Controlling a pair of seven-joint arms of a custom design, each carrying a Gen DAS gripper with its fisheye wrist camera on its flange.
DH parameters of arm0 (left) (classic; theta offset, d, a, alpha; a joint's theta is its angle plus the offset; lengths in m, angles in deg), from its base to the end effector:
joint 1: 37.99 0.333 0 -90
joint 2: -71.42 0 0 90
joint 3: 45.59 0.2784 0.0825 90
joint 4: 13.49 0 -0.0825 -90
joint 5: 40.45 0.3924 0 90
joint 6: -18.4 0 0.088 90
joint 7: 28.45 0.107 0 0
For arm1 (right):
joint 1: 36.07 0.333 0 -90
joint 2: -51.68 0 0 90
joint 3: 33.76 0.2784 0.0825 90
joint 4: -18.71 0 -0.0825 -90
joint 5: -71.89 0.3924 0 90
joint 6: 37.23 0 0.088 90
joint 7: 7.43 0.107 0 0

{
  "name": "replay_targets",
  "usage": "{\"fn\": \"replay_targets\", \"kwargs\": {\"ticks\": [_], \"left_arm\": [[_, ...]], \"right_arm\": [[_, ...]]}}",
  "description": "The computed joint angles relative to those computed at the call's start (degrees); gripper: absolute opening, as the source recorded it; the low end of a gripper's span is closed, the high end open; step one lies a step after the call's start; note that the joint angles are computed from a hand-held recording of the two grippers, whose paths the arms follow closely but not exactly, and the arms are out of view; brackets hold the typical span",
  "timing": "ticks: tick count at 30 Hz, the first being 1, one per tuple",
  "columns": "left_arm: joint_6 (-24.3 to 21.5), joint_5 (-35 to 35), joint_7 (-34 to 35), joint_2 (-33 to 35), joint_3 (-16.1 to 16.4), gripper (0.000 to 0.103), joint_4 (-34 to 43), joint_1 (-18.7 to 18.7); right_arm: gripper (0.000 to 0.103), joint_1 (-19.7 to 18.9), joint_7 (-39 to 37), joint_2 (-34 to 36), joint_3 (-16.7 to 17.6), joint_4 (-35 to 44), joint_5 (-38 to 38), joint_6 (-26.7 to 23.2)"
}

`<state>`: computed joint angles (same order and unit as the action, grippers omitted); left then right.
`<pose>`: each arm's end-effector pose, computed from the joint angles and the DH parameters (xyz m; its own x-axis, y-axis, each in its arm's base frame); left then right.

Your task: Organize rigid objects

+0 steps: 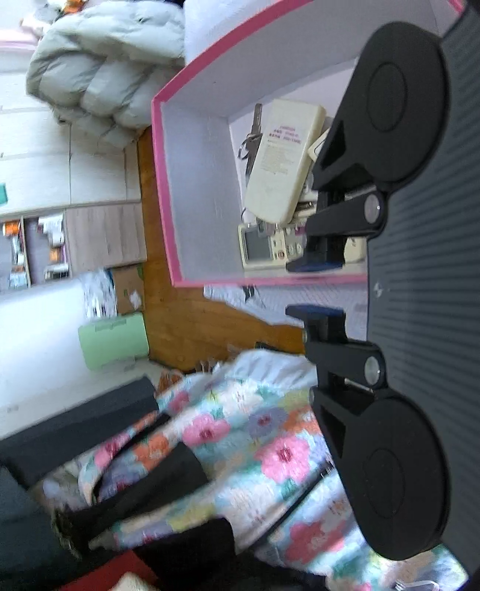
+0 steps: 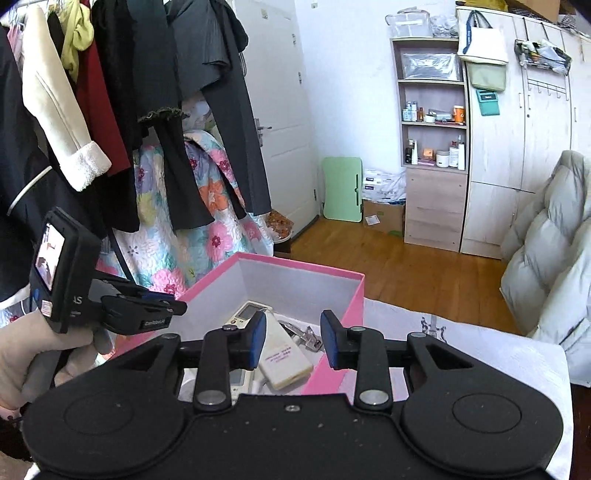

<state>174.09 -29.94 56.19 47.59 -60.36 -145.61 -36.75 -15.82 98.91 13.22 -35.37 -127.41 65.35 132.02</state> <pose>0.4844 -0.1366 0.5599 -0.2043 -0.9568 -0.2070 -0.6361 0.2905 -0.7148 0.4021 0.1417 0.5880 0.2249 -0.9614 -0.1588 -0.5002 0.0259 -0.8655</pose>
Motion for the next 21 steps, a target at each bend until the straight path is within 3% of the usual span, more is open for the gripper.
{"fn": "replay_targets", "kwargs": {"ticks": [3, 21], "left_arm": [[-0.1, 0.7, -1.7, -3.9, -0.5, 0.042, -1.9, 0.6], [-5.6, -8.6, 0.3, -23.1, -0.1, 0.09, -11.2, -4.6]], "right_arm": [[0.038, 0.2, 0.2, -2.1, 0.1, -1.6, 0.2, -0.1], [0.039, -2.7, 7.6, -14.3, 5.0, -7.7, -3.5, -4.5]]}}
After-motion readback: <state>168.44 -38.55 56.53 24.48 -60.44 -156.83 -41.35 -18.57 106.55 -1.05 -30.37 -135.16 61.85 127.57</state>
